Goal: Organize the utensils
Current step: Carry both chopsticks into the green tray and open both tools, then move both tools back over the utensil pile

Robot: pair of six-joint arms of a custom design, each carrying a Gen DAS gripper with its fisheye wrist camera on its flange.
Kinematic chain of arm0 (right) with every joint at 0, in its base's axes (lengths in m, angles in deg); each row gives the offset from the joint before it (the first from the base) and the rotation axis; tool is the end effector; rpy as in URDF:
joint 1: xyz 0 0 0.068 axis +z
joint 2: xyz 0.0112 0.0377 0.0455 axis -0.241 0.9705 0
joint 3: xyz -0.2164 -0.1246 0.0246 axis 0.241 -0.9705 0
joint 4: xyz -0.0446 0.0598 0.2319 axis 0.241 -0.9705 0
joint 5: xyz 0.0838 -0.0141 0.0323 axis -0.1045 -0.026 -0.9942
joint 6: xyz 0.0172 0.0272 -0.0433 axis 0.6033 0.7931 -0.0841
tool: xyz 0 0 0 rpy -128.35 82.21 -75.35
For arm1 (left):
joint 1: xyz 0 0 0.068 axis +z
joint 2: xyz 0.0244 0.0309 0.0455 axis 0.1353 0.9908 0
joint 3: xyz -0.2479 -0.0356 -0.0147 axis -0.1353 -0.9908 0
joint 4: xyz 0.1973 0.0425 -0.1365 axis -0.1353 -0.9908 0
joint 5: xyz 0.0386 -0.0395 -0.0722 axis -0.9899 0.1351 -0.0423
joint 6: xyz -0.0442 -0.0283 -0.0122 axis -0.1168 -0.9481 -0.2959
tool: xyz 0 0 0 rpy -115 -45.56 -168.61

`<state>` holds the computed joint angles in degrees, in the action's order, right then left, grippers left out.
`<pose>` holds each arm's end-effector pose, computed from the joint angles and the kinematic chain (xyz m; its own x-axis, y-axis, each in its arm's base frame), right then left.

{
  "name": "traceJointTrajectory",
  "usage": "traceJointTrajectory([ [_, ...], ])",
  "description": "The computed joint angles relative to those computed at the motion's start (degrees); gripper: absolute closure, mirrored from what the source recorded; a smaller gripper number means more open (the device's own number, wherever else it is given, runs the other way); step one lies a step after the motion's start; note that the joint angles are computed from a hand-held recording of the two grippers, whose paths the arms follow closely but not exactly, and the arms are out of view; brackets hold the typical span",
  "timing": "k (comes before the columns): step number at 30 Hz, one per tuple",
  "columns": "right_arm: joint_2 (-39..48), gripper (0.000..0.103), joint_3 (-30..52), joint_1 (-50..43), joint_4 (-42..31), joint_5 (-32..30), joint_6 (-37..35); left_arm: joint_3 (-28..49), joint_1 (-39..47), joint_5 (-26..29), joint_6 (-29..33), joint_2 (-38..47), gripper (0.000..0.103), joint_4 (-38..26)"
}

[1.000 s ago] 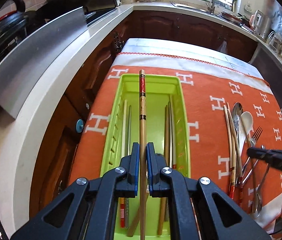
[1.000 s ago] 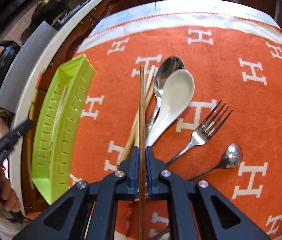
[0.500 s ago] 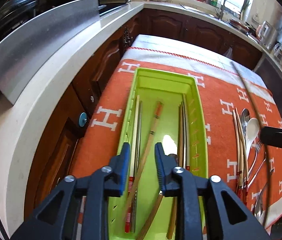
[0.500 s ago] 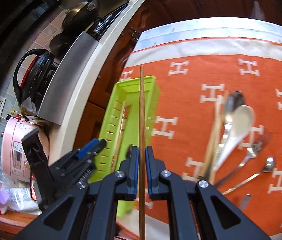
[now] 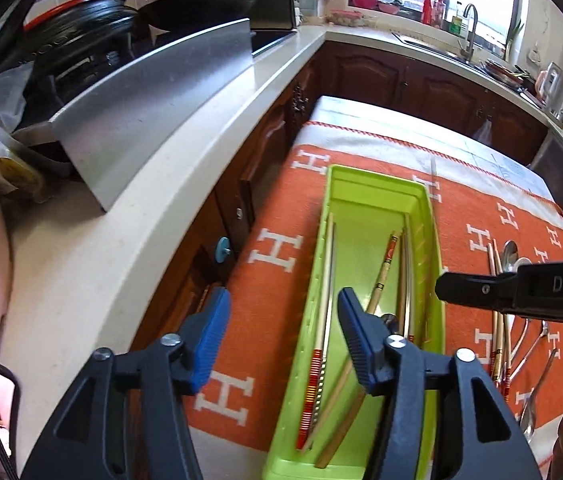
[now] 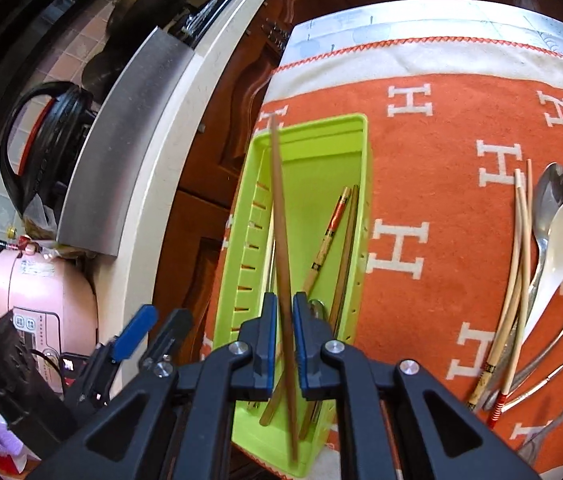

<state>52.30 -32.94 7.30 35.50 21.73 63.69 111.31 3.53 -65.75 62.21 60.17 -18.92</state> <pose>0.1657 0.0756 0.2770 -0.8588 0.4934 -0.1377 0.3269 0.7349 0.5942 0.1742 -0.0174 0.2873 -0.7766 0.2526 -0.5771 0.3008 0.9536 0.0127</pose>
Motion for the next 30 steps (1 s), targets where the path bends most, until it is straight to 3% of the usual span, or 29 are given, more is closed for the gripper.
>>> traceJointTrajectory([
  [19,-6.8,0.093,1.5,6.7,-11.3,13.5,-7.5,1.0,-5.6,-2.3,-3.6,-0.2,0.028,-2.2],
  [30,-18.0,0.093,-1.4,5.5,-20.2,18.8,-9.0,0.6,-18.5,-5.9,-9.9,-0.9,0.027,-3.9],
])
